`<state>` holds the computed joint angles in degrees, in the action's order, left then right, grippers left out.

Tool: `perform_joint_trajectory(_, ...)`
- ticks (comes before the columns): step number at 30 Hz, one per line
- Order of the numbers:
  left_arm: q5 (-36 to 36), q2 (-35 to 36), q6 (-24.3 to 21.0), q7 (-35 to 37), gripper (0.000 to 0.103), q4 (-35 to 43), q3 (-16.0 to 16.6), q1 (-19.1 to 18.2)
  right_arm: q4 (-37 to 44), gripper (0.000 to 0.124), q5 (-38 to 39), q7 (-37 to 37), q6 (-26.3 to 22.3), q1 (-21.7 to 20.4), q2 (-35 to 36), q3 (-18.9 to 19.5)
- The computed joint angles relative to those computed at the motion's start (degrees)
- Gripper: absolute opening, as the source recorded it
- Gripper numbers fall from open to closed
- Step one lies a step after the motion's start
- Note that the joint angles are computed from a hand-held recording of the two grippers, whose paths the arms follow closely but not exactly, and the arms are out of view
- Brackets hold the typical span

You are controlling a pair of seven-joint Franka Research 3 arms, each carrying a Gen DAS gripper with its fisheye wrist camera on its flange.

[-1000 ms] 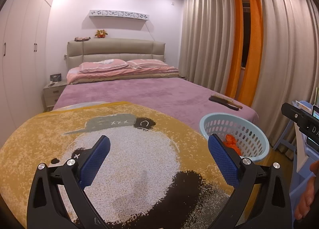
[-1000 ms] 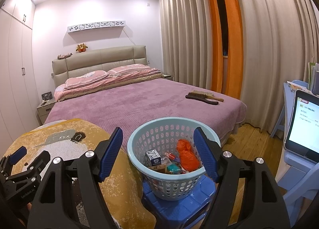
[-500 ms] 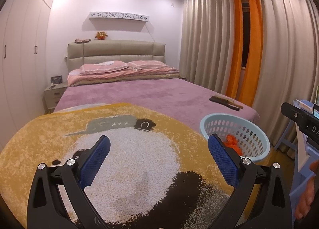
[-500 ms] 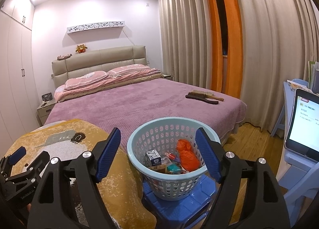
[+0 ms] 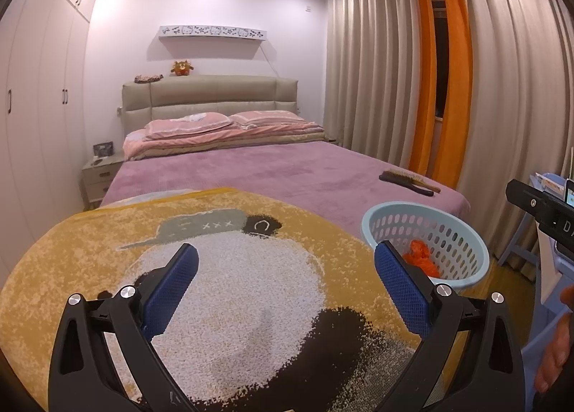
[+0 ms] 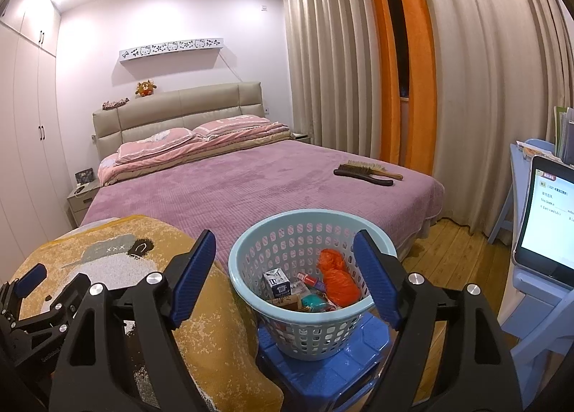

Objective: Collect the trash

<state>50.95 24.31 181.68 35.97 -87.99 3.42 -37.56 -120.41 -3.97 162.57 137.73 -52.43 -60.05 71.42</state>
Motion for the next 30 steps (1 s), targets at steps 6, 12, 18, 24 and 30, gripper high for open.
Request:
perform_joint_trajectory(6, 0.1, 0.0, -0.1, -0.2, 0.096, 0.0, 0.1, -0.2, 0.0, 0.075, -0.1, 0.1, -0.3, 0.2, 0.1, -0.1)
perform_joint_trajectory(12, 1.2, -0.1, -0.6, -0.9, 0.096, 0.2, 0.5, -0.6, 0.1, 0.075, -0.3, 0.2, -0.4, 0.2, 0.0, 0.0)
perform_joint_trajectory(18, 1.8, -0.1, -0.9, -1.4, 0.096, 0.4, -0.1, -0.2, -0.1, 0.075, -0.3, 0.4, -0.2, 0.2, 0.0, 0.0)
perform_joint_trajectory(24, 3.3, -0.1, -0.8, -3.1, 0.096, 0.6, 0.7, -0.7, -0.1, 0.075, -0.3, 0.4, -0.1, 0.1, 0.1, 0.1)
perform_joint_trajectory(30, 7.2, -0.2, -1.8, -7.5, 0.096, 1.2, 2.5, -2.0, 0.0, 0.075, -0.2, 0.4, -0.1, 0.0, 0.2, 0.2)
